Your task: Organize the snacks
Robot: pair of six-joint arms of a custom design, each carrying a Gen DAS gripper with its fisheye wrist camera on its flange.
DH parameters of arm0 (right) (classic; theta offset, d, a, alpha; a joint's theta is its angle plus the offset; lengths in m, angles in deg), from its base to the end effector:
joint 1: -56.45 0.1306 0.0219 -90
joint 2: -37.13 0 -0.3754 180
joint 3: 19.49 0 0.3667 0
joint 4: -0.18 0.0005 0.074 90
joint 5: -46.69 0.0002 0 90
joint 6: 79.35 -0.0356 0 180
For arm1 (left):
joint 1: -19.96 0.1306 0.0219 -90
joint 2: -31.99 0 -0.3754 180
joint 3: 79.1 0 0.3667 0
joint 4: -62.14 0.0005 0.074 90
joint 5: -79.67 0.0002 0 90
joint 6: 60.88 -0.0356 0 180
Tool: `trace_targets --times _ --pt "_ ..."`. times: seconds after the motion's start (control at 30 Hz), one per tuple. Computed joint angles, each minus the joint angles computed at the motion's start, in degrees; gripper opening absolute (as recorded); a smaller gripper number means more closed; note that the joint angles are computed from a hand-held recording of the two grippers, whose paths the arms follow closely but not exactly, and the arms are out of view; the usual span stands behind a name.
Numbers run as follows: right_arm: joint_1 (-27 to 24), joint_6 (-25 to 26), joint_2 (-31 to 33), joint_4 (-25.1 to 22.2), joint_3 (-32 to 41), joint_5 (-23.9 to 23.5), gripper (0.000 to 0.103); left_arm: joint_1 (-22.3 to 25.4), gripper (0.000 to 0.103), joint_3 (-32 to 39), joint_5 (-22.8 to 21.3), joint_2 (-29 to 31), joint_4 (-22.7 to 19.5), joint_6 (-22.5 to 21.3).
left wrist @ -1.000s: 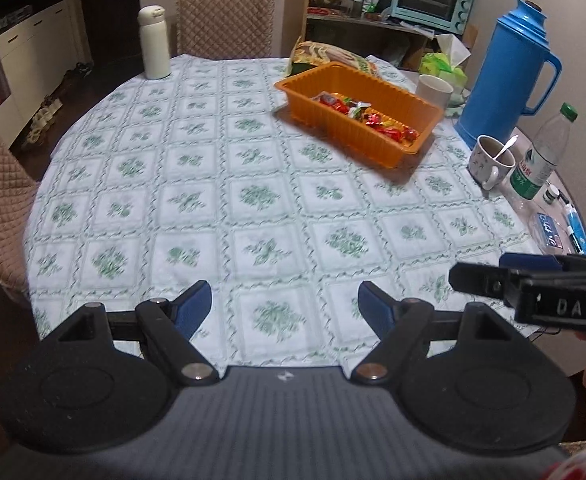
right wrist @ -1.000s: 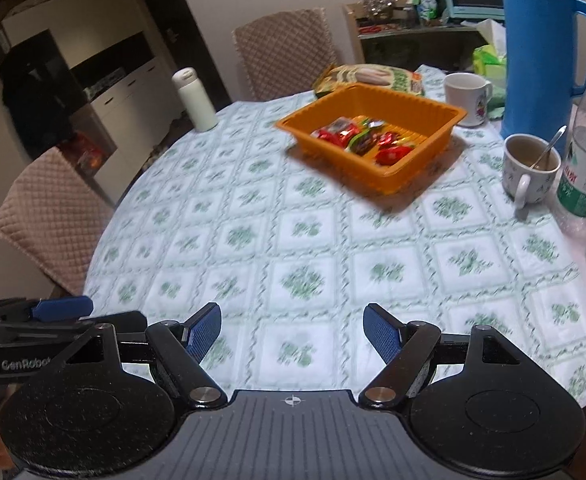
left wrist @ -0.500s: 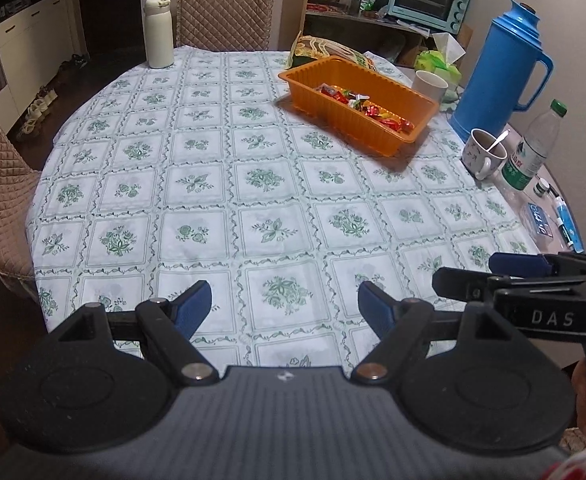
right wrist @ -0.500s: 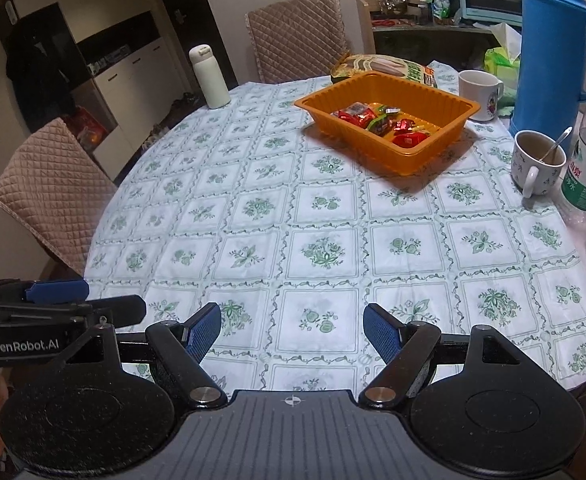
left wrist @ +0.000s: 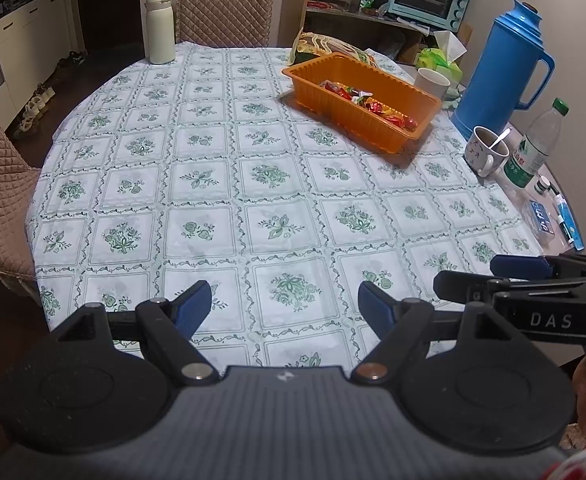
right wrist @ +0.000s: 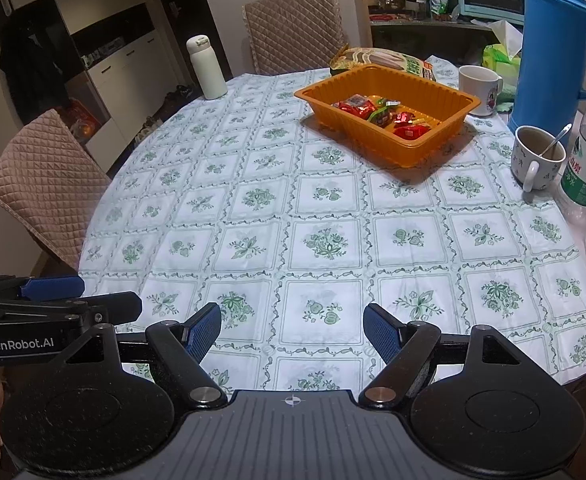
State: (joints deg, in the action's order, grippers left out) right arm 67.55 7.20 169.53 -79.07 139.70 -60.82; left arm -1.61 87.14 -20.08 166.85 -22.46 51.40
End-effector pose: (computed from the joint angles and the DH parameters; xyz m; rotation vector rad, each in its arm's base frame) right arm 0.6535 0.1386 0.4874 -0.2958 2.4733 0.4870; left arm 0.6204 -0.2393 0.5001 -0.0858 2.4825 -0.1118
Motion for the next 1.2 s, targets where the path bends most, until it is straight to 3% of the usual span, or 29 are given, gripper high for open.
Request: trace_targets --times 0.93,1.2 --pt "0.3 -0.2 0.8 -0.1 1.2 0.3 0.078 0.5 0.079 3.9 0.7 2.2 -1.7 -0.7" --pt "0.3 -0.3 0.9 -0.2 1.3 0.3 0.078 0.5 0.079 8.7 0.8 4.7 -4.0 -1.0"
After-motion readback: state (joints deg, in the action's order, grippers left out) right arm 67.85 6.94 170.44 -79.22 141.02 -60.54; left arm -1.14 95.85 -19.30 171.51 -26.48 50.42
